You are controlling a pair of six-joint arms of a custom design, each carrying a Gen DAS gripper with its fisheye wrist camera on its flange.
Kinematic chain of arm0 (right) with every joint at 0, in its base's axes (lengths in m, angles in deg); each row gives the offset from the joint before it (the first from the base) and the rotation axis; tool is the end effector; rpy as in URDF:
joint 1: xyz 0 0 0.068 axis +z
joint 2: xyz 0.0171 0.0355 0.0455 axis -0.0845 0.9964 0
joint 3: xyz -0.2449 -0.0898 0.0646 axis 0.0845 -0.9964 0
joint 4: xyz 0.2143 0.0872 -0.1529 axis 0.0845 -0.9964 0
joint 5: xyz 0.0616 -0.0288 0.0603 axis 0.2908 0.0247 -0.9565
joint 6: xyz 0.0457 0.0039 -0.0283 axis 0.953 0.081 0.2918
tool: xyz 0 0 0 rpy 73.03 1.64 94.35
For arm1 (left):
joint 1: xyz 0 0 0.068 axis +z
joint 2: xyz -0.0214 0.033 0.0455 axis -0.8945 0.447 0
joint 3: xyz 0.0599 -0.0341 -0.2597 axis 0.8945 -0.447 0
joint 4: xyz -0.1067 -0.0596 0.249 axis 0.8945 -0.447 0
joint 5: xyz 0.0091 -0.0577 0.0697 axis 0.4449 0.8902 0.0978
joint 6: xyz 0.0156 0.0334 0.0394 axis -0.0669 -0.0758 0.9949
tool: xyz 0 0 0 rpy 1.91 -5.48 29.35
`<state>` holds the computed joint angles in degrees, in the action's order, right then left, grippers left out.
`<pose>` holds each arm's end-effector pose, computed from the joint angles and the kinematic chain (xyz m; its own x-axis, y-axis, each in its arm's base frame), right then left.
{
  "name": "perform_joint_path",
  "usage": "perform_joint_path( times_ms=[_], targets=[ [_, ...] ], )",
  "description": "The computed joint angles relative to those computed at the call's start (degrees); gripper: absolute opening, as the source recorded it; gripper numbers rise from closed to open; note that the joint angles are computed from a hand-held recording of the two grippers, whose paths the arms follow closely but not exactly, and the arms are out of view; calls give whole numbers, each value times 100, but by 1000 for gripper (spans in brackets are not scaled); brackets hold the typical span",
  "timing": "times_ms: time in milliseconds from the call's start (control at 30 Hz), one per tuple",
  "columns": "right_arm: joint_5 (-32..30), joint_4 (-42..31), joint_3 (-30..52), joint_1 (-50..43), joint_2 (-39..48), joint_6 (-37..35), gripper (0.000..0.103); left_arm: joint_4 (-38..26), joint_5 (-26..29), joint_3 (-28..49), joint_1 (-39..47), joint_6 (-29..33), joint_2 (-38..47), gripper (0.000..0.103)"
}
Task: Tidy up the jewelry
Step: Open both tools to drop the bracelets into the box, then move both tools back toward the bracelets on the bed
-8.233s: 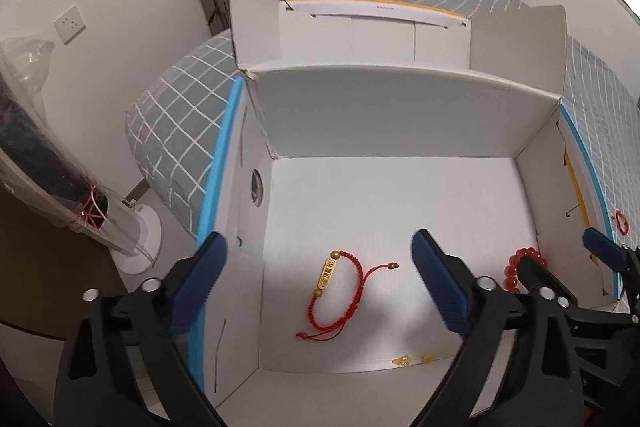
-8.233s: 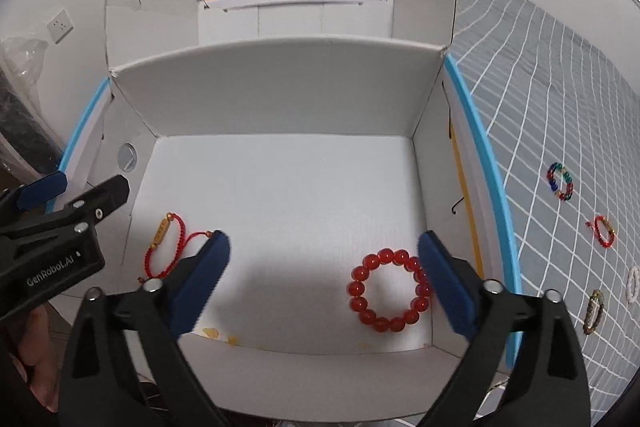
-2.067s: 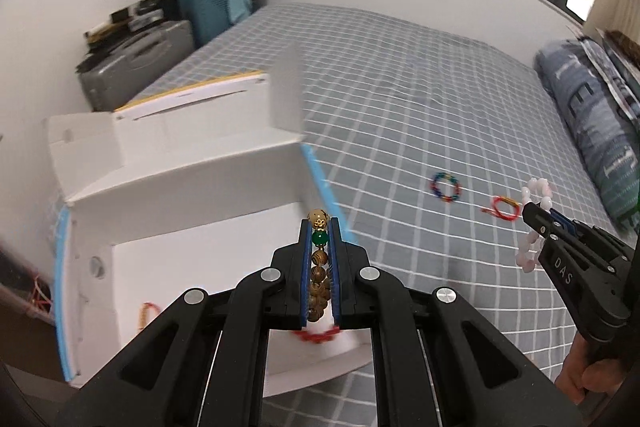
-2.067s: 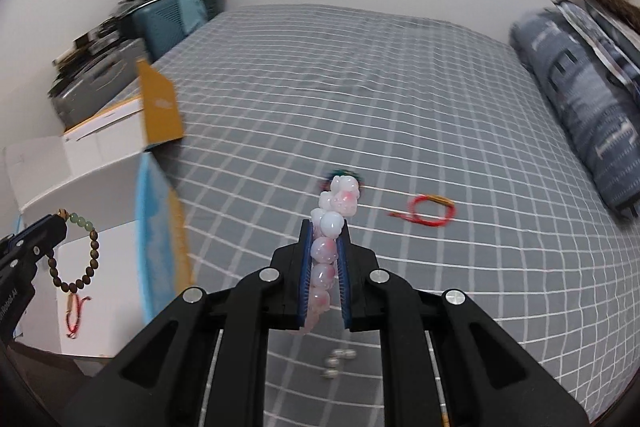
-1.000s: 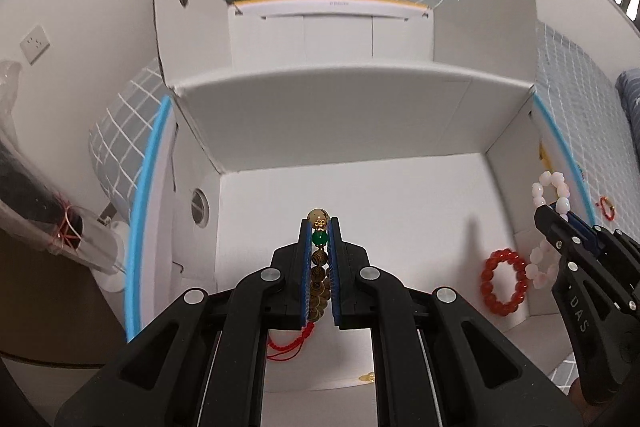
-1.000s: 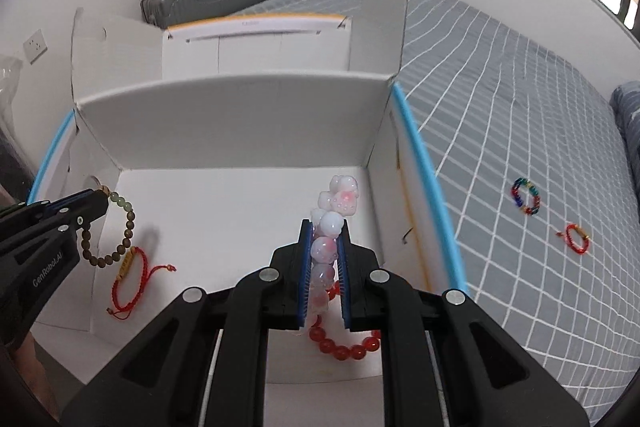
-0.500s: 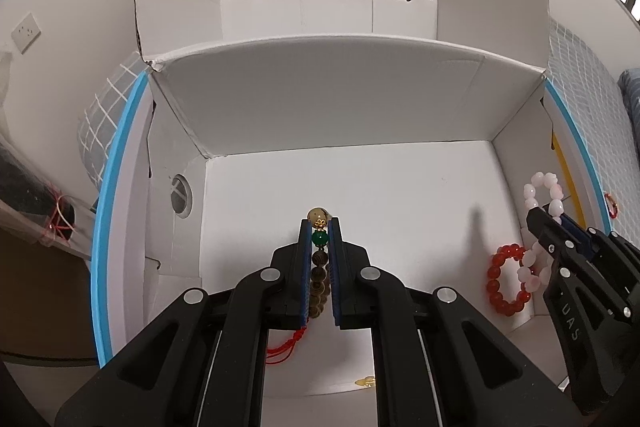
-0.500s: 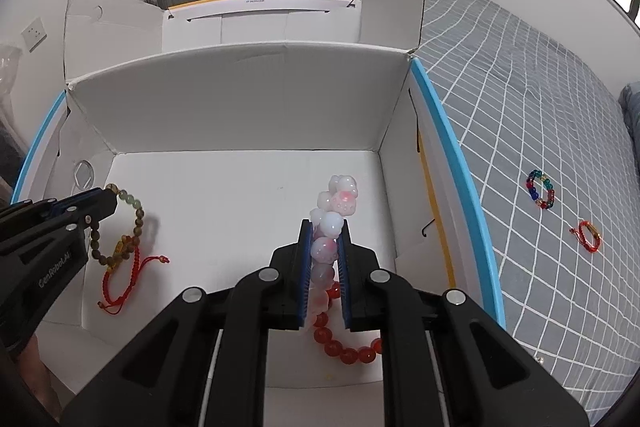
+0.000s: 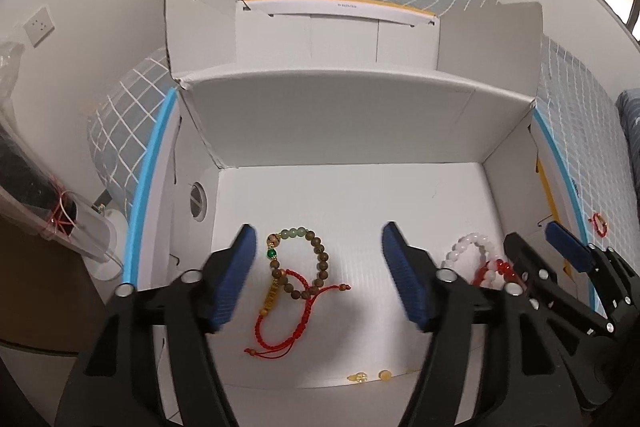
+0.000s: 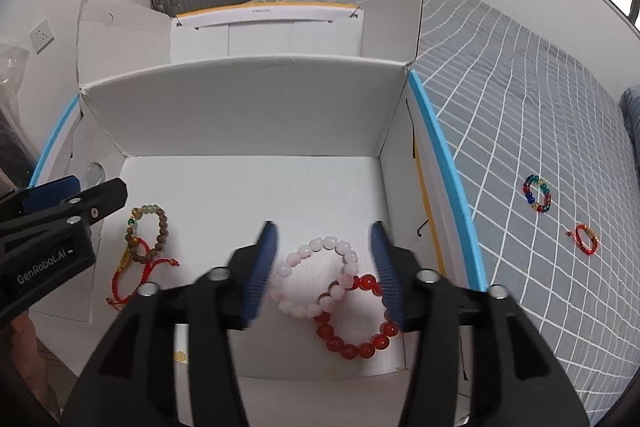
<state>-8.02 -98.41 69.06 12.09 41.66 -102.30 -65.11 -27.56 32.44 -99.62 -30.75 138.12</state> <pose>0.1953 0.0647 0.2065 -0.6624 -0.4524 -0.5972 -0.5435 0.8388 -0.0325 0.1258 -0.0706 0.2377 -0.7095 -0.4602 -0.5337 -0.5277 0.8489 -0.0305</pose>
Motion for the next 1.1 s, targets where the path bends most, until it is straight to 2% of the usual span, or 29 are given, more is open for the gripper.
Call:
perform_joint_path(
  times_ms=[33, 167, 300, 400, 467, 733, 933, 1100],
  targets=[
    [5, -29, -14, -38, -124, -11, 67, -42, -32, 29, -11, -26, 10, 68],
    [-70, -251, 44, -252, -430, -119, 83, -268, -264, 233, -315, -376, 155, 78],
    [-360, -502, 154, -858, -707, -355, 93, -429, -487, 518, -759, -751, 399, 86],
    [-667, -721, 315, -1437, -746, -654, 95, -601, -749, 796, -1164, -1115, 698, 93],
    [-858, -852, 396, -1838, -792, -852, 95, -620, -831, 979, -1345, -1227, 922, 93],
    [-2139, -1676, 1076, -4353, -505, -2444, 95, -490, -1117, 2069, -2137, -1555, 2237, 97],
    [-3070, -2289, 1938, -6358, 492, -3855, 95, -350, -1288, 3341, -2562, -1337, 3460, 97],
    [-3377, -2330, 2614, -7528, 1529, -4602, 95, -42, -1266, 4602, -2760, -781, 4685, 97]
  ],
)
